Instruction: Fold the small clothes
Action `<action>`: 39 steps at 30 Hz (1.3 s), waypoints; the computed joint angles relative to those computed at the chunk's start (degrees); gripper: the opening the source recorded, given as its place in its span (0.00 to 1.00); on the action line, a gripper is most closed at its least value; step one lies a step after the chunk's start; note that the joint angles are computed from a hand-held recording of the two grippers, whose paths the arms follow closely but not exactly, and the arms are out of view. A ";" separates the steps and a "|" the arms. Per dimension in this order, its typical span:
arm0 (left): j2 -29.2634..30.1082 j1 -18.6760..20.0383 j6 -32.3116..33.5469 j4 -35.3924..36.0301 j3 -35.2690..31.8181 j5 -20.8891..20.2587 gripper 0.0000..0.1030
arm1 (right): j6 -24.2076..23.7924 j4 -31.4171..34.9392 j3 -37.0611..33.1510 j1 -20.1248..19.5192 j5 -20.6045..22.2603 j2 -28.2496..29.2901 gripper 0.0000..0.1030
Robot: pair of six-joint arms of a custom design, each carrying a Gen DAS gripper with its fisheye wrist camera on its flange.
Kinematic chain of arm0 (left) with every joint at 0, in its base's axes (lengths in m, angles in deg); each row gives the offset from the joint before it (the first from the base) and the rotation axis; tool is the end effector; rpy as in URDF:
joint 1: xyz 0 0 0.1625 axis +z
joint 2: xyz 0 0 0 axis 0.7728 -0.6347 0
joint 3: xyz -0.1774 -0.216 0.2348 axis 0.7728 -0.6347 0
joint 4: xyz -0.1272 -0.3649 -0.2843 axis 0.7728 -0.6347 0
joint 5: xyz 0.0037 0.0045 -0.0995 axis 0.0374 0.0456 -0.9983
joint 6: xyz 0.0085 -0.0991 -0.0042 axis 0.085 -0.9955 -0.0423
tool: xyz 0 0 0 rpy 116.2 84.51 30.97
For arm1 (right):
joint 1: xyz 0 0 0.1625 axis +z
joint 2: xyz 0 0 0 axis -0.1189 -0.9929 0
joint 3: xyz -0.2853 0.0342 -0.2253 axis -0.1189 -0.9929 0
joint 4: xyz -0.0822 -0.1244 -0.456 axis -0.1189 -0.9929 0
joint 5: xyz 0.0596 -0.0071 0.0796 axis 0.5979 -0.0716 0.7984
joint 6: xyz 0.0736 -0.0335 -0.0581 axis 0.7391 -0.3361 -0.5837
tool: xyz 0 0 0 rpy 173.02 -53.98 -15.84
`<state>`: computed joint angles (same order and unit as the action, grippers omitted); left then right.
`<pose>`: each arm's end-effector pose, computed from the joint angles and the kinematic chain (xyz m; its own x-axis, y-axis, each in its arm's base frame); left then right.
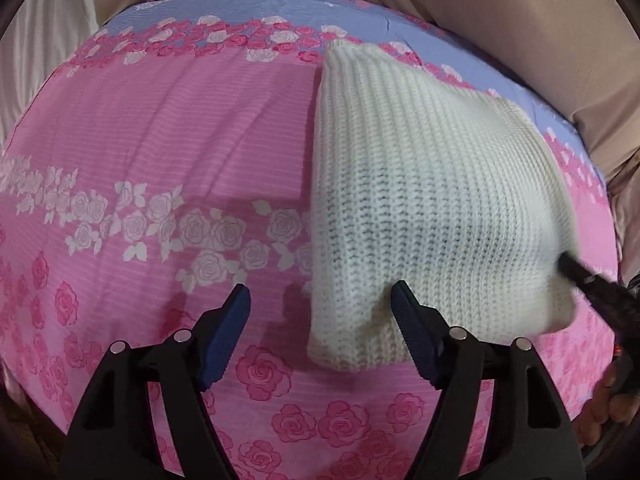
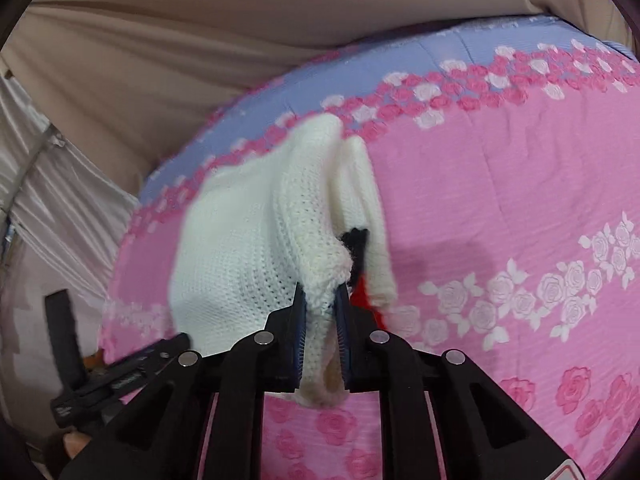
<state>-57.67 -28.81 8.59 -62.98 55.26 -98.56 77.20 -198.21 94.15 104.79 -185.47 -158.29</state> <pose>-0.2775 -0.3193 0.1387 -0.8106 -0.1581 -0.5639 0.1273 0.8923 -0.4331 0.1525 -0.3712 0.3066 -0.9320 -0.0773 0.3541 -0.2419 0.8602 -0.4489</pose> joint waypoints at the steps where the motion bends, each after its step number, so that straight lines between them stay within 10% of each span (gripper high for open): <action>1: 0.47 0.30 -0.26 0.23 -0.20 -0.15 0.68 | -0.07 0.73 -0.43 -0.64 -2.27 2.21 0.12; 11: 3.58 0.44 -1.08 3.77 -2.35 0.33 0.69 | 1.58 0.94 0.77 2.27 -0.15 -3.74 0.18; 18: 4.15 0.50 -2.00 4.03 -2.15 0.36 0.70 | -2.13 0.85 -3.88 2.80 -6.89 9.70 0.09; 25: -0.50 -2.53 -3.35 1.59 -1.79 3.59 0.69 | -0.94 1.90 -6.31 4.64 -3.74 8.28 0.05; 34: 9.12 8.39 5.92 -5.81 -7.19 5.37 0.81 | -2.44 -0.23 -14.85 2.03 -10.03 23.87 0.05; 39: 4.52 6.65 4.32 -4.94 -5.42 5.27 0.78 | -1.64 1.46 -15.05 2.73 -6.51 20.47 0.07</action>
<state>-53.15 -22.17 12.91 -67.92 49.84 -93.29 75.56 -196.76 79.09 107.52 -191.98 -137.82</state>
